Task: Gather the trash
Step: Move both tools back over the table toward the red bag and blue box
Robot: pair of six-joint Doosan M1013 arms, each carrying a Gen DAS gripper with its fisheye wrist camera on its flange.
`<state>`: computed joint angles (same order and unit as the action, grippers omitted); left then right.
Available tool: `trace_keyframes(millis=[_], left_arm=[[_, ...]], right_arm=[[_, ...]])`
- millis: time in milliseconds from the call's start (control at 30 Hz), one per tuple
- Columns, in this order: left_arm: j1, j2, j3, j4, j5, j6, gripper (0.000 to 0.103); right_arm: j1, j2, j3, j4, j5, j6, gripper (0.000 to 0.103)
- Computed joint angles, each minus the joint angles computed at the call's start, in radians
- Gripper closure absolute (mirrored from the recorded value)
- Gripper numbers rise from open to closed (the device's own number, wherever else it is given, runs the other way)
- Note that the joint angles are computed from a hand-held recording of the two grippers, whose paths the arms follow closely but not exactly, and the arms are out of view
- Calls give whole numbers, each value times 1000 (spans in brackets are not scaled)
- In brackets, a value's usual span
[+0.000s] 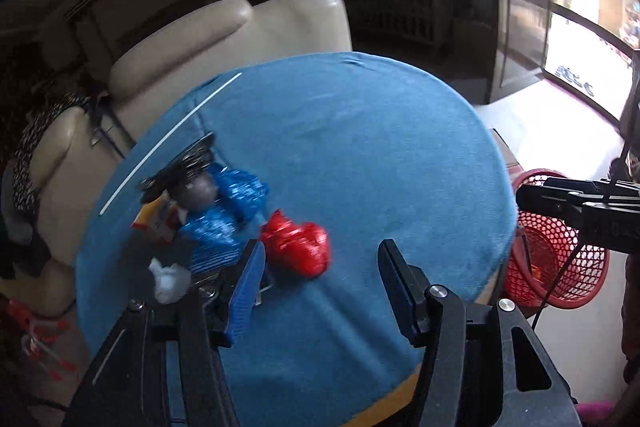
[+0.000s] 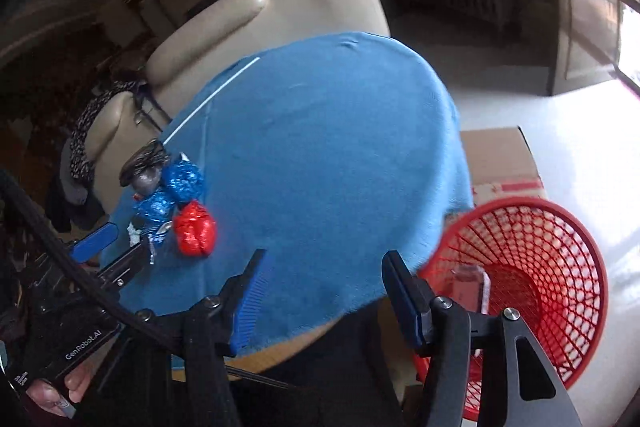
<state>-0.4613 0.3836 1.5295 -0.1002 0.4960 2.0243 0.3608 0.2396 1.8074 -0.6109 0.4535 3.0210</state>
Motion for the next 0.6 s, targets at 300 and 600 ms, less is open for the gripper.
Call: trace_keyframes(millis=[300,600], left_arm=[[75,22,-17,8,14,-87,43],[184,71,-70,130,79,-322,43]], right_arm=[[14,79,-130,132,28,-230,42],[32,206,-305,352,76,-581,42]])
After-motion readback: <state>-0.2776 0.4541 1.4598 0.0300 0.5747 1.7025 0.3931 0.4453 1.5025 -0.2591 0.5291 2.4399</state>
